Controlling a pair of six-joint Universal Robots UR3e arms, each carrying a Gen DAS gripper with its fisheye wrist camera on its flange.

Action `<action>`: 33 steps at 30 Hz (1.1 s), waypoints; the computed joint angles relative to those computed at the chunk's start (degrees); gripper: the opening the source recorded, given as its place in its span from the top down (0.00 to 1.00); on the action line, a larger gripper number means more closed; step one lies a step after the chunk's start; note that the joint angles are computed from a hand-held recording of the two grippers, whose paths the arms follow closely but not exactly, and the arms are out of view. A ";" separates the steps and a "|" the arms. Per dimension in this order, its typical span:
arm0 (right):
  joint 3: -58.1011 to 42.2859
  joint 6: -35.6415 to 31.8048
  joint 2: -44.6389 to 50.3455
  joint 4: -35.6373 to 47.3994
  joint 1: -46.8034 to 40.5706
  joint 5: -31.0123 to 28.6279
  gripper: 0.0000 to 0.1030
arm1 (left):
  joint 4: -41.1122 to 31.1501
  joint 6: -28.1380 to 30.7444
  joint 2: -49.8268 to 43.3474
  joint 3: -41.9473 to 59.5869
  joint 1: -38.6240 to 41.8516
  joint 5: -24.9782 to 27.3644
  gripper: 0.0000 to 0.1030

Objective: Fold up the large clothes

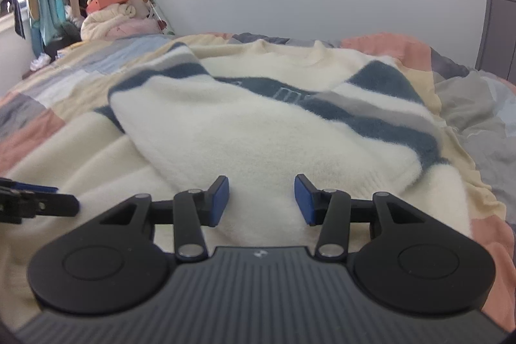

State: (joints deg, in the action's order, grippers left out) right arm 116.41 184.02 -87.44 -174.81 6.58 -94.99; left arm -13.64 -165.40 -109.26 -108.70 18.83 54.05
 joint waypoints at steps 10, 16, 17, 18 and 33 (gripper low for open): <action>3.03 -2.00 3.12 -7.71 0.29 -0.58 0.53 | 0.70 -1.14 -0.79 0.44 -0.45 0.62 0.42; 3.86 1.80 -2.29 -1.70 -0.16 -0.69 0.53 | 3.33 -4.61 3.78 -5.71 0.62 1.17 0.42; 4.01 1.87 -3.01 -0.65 0.04 -1.09 0.53 | 4.00 -4.05 4.97 -7.02 0.50 1.79 0.42; 4.31 1.98 -4.04 0.39 0.10 -1.25 0.53 | 4.22 -3.55 6.32 -8.32 0.48 2.24 0.42; 9.55 16.23 -34.79 37.03 -10.79 -0.38 0.53 | -3.94 -8.57 17.01 -16.55 10.49 -2.98 0.41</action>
State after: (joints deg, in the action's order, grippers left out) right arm 125.97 200.24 -122.23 -137.79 -4.21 -95.38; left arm -17.59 -173.97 -92.25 -125.26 29.32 51.07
